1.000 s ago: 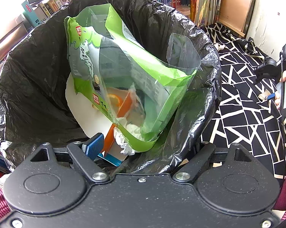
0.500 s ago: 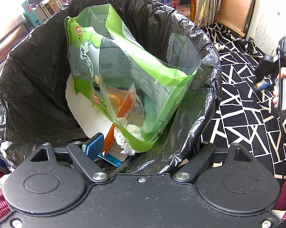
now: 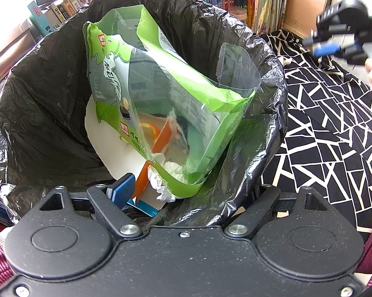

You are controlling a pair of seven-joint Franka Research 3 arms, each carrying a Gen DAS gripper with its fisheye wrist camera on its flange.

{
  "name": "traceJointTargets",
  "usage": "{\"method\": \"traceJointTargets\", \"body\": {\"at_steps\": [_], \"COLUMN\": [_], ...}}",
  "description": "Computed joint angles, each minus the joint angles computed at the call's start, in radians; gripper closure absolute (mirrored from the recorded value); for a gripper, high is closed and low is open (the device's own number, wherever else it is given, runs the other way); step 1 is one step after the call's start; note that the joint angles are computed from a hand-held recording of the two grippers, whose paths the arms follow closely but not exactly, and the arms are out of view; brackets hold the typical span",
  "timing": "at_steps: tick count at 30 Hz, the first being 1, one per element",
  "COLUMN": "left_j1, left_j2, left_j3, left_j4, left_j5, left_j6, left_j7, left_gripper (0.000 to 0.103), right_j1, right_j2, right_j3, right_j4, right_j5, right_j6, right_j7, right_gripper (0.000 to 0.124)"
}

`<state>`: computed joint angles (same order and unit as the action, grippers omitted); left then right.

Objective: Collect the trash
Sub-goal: 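Grasp the clear snack wrapper with the right gripper and lift, then carry the wrapper over the black bin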

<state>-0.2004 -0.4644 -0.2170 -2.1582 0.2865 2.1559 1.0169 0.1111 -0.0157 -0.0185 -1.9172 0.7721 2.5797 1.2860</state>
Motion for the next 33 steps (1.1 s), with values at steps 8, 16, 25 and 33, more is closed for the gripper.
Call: {"method": "traceJointTargets", "body": {"at_steps": [8,16,25,33], "left_j1": [-0.001,-0.001,-0.002,-0.001], "left_j2": [0.001,0.001,0.001,0.001], "left_j3": [0.0,0.0,0.0,-0.002], "left_j4": [0.001,-0.001,-0.001,-0.003], "left_j5": [0.001,0.003,0.003,0.005], "left_j6": [-0.001,0.0,0.0,0.002], "left_j7": [0.001,0.002,0.002,-0.001], "left_gripper": [0.019,0.019,0.019,0.019], "right_j1": [0.023,0.051,0.097,0.106], "right_j2": [-0.07,-0.147,-0.225,-0.227], "right_j3": [-0.021,-0.059,-0.053,-0.049], "right_j4": [-0.006,-0.025,-0.076,-0.093], "right_j5": [0.195,0.457,0.484,0.453], "right_j6": [-0.074,-0.282,-0.466,-0.461], "right_j7": [-0.214,-0.587,-0.767,-0.756], "right_gripper": [0.096,0.094,0.094,0.079]}}
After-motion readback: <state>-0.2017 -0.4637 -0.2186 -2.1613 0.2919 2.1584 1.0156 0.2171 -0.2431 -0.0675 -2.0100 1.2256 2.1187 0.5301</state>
